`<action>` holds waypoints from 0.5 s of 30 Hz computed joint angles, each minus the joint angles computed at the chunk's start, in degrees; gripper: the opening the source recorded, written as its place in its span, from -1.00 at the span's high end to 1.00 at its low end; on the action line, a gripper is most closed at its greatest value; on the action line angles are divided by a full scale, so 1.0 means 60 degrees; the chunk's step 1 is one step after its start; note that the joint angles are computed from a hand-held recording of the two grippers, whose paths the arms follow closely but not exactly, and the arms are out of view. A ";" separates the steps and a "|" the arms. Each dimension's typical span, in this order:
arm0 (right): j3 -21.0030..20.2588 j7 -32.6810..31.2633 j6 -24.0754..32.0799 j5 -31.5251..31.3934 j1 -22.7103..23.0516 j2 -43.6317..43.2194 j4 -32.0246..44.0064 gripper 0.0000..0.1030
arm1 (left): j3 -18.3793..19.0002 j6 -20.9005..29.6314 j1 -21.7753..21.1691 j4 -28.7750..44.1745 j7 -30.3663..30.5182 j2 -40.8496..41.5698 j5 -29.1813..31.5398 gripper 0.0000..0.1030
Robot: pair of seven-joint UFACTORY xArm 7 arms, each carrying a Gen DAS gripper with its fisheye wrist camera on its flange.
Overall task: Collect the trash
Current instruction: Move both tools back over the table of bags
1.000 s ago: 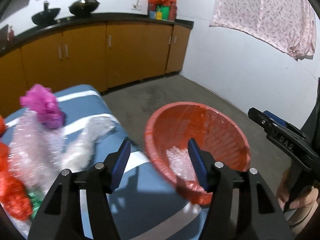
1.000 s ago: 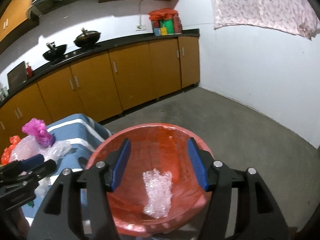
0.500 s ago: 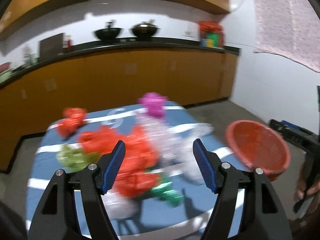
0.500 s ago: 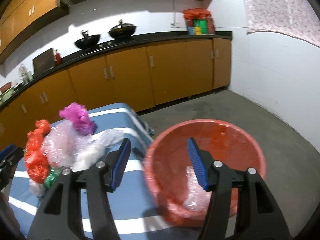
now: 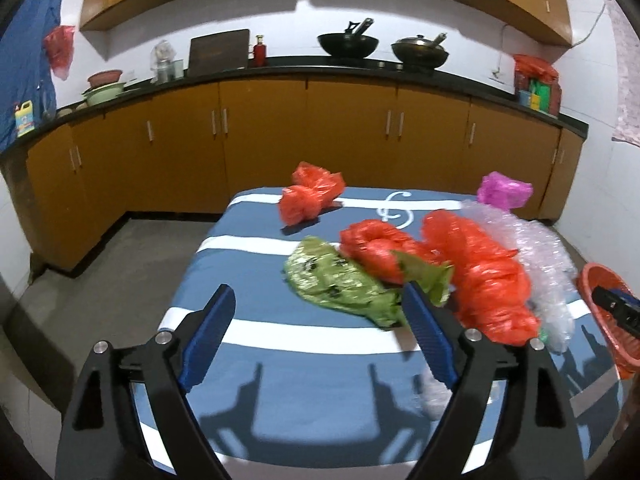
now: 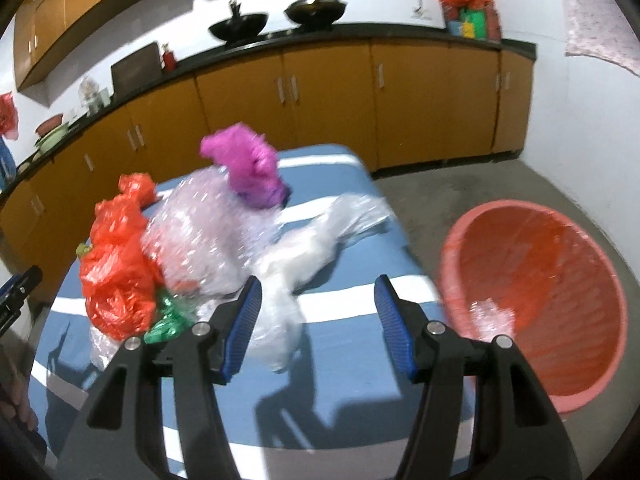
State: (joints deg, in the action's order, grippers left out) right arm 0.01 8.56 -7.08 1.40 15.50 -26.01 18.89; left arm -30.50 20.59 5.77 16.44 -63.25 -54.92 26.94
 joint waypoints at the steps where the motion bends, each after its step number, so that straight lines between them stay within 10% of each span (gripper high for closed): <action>1: 0.0006 0.0042 0.0010 0.0020 0.0156 0.0215 0.0112 -0.12 | 0.0046 -0.0037 0.0020 -0.0046 0.0018 -0.0001 0.0017 -0.66; 15: 0.3318 0.0830 -0.0059 -0.0581 -0.2589 0.1839 0.1123 -0.13 | 0.0383 -0.0738 0.0112 -0.0754 0.0465 -0.0189 -0.0199 -0.72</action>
